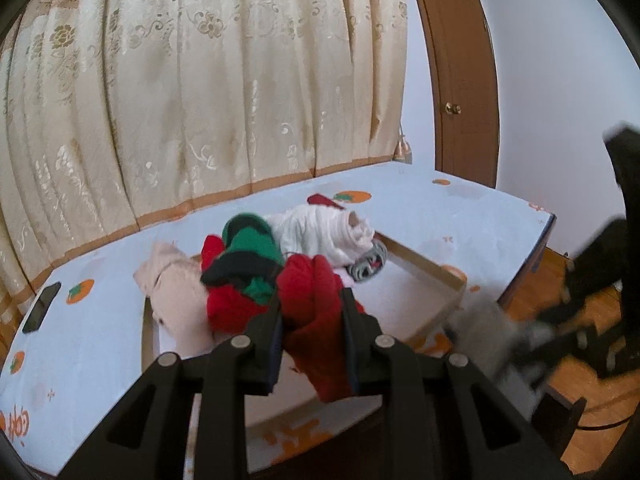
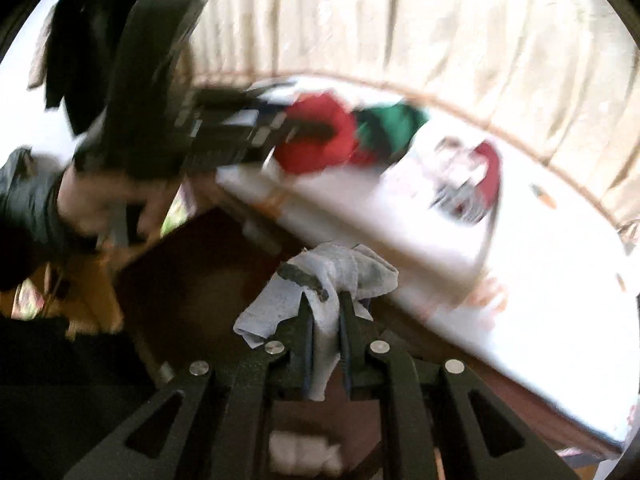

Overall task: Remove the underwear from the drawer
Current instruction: 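Carry the red sock left while the right carries the grey sock over the tray, then open both grippers to drop the red and grey socks into the tray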

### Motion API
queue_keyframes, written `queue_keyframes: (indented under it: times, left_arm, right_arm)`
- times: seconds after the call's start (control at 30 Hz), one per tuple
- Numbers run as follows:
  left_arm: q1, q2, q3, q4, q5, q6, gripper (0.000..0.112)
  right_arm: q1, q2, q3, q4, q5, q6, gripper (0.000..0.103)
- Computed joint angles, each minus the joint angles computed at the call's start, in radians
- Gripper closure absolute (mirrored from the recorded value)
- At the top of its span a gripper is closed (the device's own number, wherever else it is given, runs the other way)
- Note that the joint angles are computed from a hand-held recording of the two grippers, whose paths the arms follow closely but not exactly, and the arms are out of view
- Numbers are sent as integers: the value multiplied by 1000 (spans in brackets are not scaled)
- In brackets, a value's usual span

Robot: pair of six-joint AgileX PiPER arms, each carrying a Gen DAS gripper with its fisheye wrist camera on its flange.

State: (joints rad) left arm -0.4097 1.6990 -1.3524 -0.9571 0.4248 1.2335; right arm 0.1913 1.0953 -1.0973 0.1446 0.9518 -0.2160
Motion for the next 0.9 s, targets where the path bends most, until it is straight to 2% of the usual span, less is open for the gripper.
queue_keyframes:
  times: [0.13, 0.23, 0.3, 0.43, 0.57, 0.63, 0.67, 0.7, 0.77, 0.83, 0.9]
  left_arm:
    - [-42, 55, -86, 118, 0, -114, 89]
    - [-62, 104, -151, 206, 22, -208, 89]
    - [-69, 139, -192, 251, 40, -258, 89]
    - [-80, 184, -241, 303, 62, -311, 89]
    - [-92, 233, -294, 372, 78, -379, 88]
    - [-103, 250, -307, 412, 75, -417, 83]
    - [-105, 252, -307, 417, 73, -420, 83]
    - [-110, 248, -299, 418, 67, -415, 82]
    - [-113, 236, -276, 394, 53, -377, 77]
    - [-116, 216, -244, 380, 32, -349, 68]
    - [-117, 197, -220, 369, 19, -328, 67]
  right_arm:
    - [-98, 87, -63, 6, -86, 0, 91]
    - [-102, 152, -79, -66, -148, 58, 91]
    - [-123, 208, -89, -34, -197, 50, 91]
    - [-165, 256, -85, 27, -233, 9, 91]
    - [-180, 272, -75, 18, -251, 27, 90]
    - [-199, 309, -95, 32, -239, 25, 85]
    - [-199, 314, -88, 24, -248, 34, 79]
    - [-198, 317, -78, 7, -262, 48, 66]
    - [-204, 307, -54, 2, -275, 53, 48]
    - [-214, 281, -24, 13, -290, 50, 47]
    - [-214, 258, -9, 2, -293, 63, 47]
